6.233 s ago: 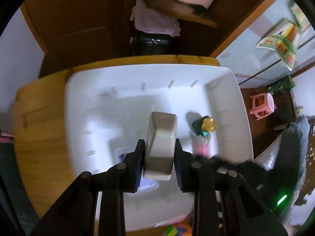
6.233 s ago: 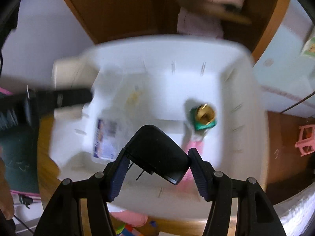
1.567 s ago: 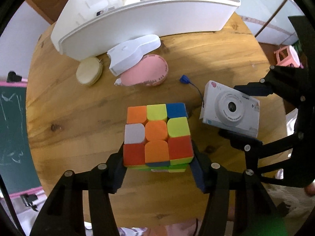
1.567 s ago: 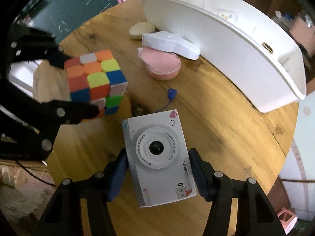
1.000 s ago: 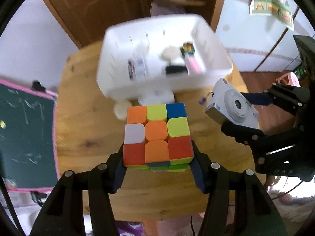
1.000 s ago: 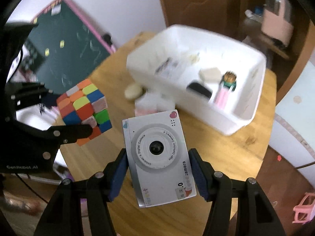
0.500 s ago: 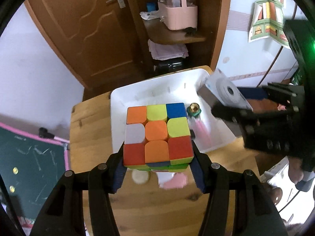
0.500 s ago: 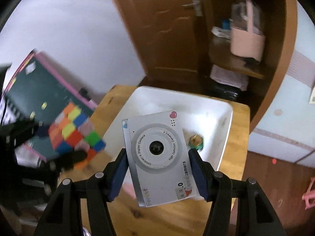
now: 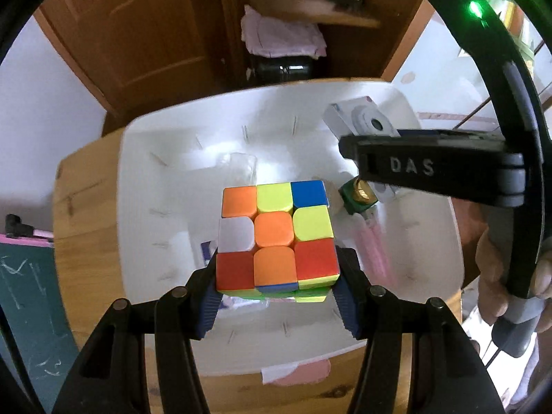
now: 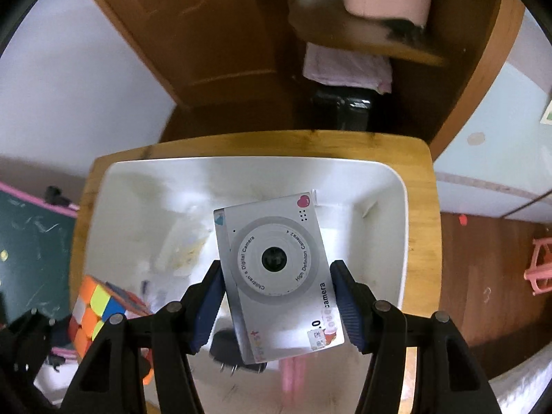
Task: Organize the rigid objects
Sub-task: 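Carry cube and white device into the white tray and open both tools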
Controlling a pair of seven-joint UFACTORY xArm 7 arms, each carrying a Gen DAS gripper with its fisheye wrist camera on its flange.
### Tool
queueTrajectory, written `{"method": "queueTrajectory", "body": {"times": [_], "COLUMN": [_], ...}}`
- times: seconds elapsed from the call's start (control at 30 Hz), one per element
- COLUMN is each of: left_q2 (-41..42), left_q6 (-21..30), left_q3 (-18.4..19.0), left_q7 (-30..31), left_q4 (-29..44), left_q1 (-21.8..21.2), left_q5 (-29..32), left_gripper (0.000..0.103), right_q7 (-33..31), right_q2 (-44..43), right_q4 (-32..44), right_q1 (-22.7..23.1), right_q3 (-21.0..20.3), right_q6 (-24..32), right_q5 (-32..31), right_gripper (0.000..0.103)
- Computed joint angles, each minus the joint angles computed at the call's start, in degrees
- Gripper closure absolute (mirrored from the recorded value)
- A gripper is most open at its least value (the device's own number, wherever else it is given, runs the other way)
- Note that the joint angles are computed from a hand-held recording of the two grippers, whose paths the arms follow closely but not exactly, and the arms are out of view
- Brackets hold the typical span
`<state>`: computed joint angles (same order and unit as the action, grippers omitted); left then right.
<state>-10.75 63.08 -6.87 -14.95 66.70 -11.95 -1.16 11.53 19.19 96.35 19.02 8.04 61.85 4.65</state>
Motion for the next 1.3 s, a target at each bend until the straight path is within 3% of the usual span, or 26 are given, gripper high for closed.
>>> {"method": "queueTrajectory", "body": {"times": [0.33, 0.63, 0.83, 0.93, 1.3], "left_q2": [3.99, 5.1, 3.82, 1.96, -10.15], "left_q6": [-0.94, -1.03, -0.43, -0.67, 3.16], "left_q3": [0.88, 1.16, 1.27, 1.14, 0.97], "left_q7": [3.85, 4.03, 3.47, 3.69, 2.92], "left_q4": [-0.7, -0.84, -1.48, -1.8, -5.17], "left_q1": [-0.07, 0.53, 0.61, 0.6, 1.18], "left_q5": [-3.57, -4.47, -5.17, -5.06, -2.51], "left_gripper": [0.043, 0.043, 0.04, 0.014, 0.013], "right_q7": [2.96, 2.8, 2.89, 2.04, 1.62], "right_q2": [8.55, 11.3, 6.18, 1.68, -16.52], "right_q4": [9.17, 12.48, 7.19, 2.77, -12.5], "right_q1": [1.94, 2.81, 2.1, 1.88, 0.78], "right_q3": [-0.41, -0.54, -0.31, -0.08, 1.18], "right_q6": [5.83, 6.5, 4.23, 2.71, -2.61], "right_q5": [-2.0, -1.77, -0.69, -1.1, 0.25], "right_gripper": [0.041, 0.042, 0.042, 0.042, 0.042]}}
